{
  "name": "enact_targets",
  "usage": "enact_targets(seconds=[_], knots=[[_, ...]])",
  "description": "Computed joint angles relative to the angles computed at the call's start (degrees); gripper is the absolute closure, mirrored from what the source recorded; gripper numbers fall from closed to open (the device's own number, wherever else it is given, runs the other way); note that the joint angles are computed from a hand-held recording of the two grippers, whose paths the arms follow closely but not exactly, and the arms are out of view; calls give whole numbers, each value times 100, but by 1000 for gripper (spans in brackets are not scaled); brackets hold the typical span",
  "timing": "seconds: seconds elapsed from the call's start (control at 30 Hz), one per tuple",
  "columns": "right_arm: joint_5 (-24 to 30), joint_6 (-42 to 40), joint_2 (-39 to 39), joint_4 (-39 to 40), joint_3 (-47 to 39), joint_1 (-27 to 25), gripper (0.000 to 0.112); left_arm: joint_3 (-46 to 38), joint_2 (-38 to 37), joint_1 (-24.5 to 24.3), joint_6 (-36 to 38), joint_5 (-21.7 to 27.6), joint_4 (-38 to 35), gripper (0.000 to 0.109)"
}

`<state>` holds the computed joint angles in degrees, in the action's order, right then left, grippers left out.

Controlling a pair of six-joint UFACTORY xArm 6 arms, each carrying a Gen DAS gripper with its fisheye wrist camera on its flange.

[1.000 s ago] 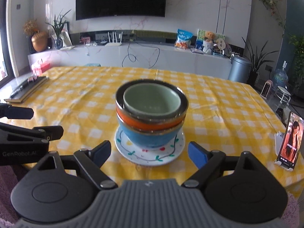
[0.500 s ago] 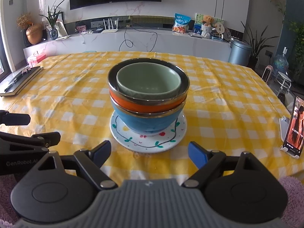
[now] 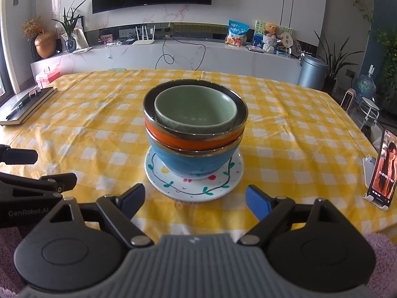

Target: Organize plates and bowls

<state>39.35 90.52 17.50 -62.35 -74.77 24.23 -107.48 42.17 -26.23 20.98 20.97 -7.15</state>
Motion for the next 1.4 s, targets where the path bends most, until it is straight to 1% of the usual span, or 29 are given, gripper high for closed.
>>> enact_targets(seconds=[1.4], knots=[[26,-55,-15,-25,-17,9,26,45,-55,34,-125,-11,57,23]])
